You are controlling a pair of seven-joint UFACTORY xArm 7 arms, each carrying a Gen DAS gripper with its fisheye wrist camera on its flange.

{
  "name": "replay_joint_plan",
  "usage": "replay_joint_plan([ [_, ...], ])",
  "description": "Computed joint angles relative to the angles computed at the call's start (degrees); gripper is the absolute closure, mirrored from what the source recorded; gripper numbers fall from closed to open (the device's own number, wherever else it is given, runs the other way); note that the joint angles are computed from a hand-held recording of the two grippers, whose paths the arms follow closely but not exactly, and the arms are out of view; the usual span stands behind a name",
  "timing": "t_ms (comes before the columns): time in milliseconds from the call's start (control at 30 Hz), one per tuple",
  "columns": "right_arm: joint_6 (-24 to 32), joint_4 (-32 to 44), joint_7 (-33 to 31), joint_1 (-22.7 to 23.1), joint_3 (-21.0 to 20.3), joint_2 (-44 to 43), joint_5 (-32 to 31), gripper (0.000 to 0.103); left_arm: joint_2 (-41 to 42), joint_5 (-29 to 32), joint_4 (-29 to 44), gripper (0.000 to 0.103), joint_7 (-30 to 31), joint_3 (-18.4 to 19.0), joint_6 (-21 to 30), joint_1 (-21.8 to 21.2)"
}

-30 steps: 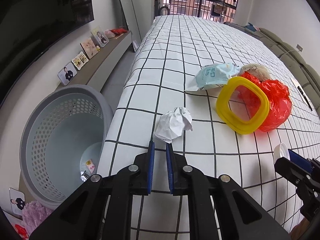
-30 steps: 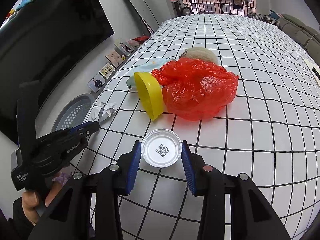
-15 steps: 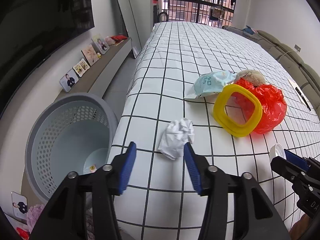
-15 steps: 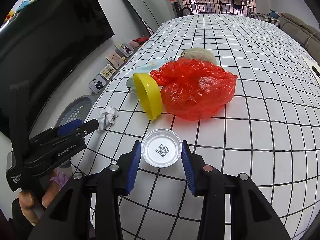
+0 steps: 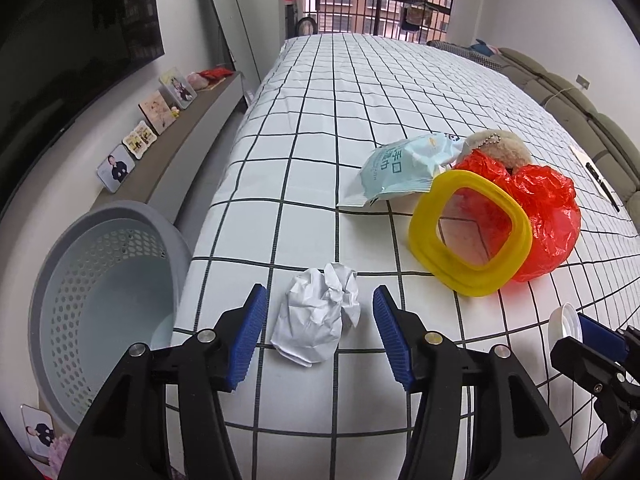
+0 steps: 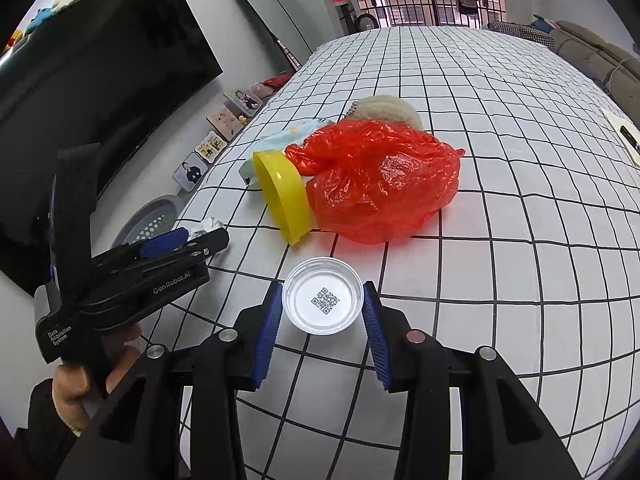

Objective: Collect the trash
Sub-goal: 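Carry paper and cap over the grey basket and open both tools to drop them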

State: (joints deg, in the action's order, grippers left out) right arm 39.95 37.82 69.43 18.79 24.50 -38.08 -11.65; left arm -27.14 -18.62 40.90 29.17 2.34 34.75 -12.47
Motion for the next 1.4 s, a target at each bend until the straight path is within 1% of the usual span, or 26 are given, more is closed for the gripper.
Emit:
replay_joint_plan([
  [67,-0.04,-0.15,0.0,0.09,-0.12,-0.02,0.12,0.064,0.45,-0.16,0.17,0.059,0.15,0.11,0.28,-0.09],
  [100,-0.08,-0.2,-0.02,0.12,-0.17,0.01,0.15,0.064,0.5,-0.24,0.2,0.068,0.24,0.11,0.58,-0.14],
  [133,-0.13,-0.2,-0.04,0.12,-0.18,0.12,0.14,0.064,0.47,-0.2,0.19,0.071,0.28,0.09,0.85,-0.07],
  [267,-0.2,0.07,-0.15,0.16,-0.12,0.61,0.04,0.064,-0.5,-0.11,-0.45,0.072,-0.16,0.02,0.53,0.45],
  [500,0.34,1.83,-0.55,0.22,0.27,2.44,-0.59,0.064,-5.14,0.95,-2.63,0.072,-0.3,0.94,0.0,1.29],
  [733,2.08,7.53,-1.53,-0.07,1.43,7.3,-3.23,0.064,-7.21,0.23,-1.81,0.072,1.63,4.3,1.2,1.98],
  [800,1.89,9.65,-1.91,0.02,1.53,9.49,-4.18,0.064,-7.19,-0.16,-1.27,0.072,2.47,5.23,1.46,2.44],
  [867,0.55,11.52,-2.06,0.29,1.63,11.95,-5.22,0.064,-7.2,-0.5,-0.73,0.072,3.55,6.2,1.63,3.08],
  [1067,-0.56,20.57,-3.42,2.14,1.71,22.73,-10.52,0.064,-5.02,-2.18,1.54,0.072,6.6,9.04,1.27,5.33],
  [1167,-0.63,25.47,-4.76,3.92,0.66,28.25,-13.39,0.064,-3.27,-2.9,2.37,0.072,8.12,10.02,0.48,6.89],
  [1233,-0.56,28.62,-6.19,5.31,-0.47,31.74,-14.13,0.064,-1.36,-3.31,3.14,0.072,9.02,10.64,-0.33,8.05],
  [1400,-1.39,36.01,-11.83,8.91,-3.93,40.39,-12.42,0.064,3.3,-5.11,5.61,0.072,10.92,11.43,-0.59,10.54],
])
